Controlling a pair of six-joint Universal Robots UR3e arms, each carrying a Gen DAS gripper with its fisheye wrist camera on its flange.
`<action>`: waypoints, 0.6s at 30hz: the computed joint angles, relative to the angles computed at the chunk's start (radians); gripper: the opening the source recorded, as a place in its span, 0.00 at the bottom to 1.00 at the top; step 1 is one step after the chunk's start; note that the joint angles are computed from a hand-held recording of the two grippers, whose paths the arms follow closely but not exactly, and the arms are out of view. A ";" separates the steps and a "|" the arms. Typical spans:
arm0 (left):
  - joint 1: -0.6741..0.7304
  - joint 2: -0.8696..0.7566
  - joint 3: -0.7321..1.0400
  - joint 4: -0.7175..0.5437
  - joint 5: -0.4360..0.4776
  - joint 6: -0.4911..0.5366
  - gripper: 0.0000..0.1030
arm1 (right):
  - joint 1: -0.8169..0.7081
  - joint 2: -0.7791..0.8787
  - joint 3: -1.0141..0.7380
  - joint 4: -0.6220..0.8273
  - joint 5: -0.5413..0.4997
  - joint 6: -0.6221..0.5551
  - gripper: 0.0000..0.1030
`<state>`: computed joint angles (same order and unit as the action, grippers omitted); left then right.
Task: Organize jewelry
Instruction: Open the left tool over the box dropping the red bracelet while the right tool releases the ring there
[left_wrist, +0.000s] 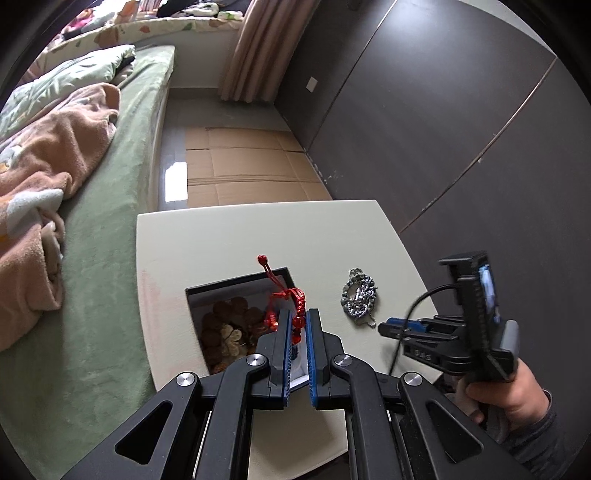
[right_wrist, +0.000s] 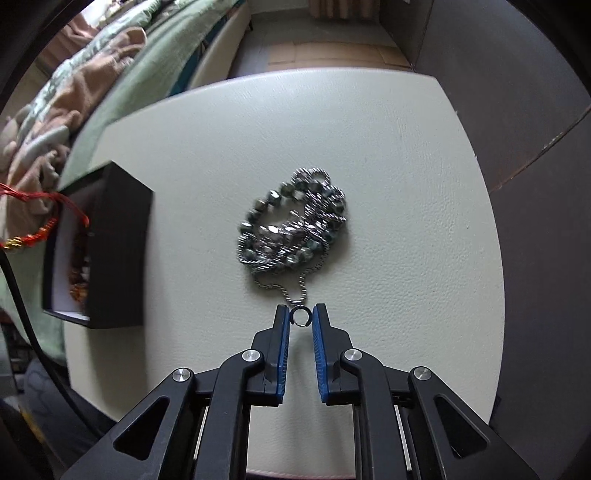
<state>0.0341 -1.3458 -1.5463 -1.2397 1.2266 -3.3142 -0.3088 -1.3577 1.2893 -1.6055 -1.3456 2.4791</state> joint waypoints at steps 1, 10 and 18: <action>0.008 0.005 -0.006 -0.003 -0.008 0.005 0.07 | -0.005 -0.007 -0.010 0.014 0.014 -0.002 0.14; 0.145 0.085 -0.123 -0.029 -0.169 0.034 0.60 | -0.073 -0.146 -0.024 0.201 0.217 -0.068 0.14; 0.255 0.208 -0.191 -0.089 -0.185 0.068 0.69 | -0.010 -0.199 -0.024 0.255 0.309 -0.057 0.14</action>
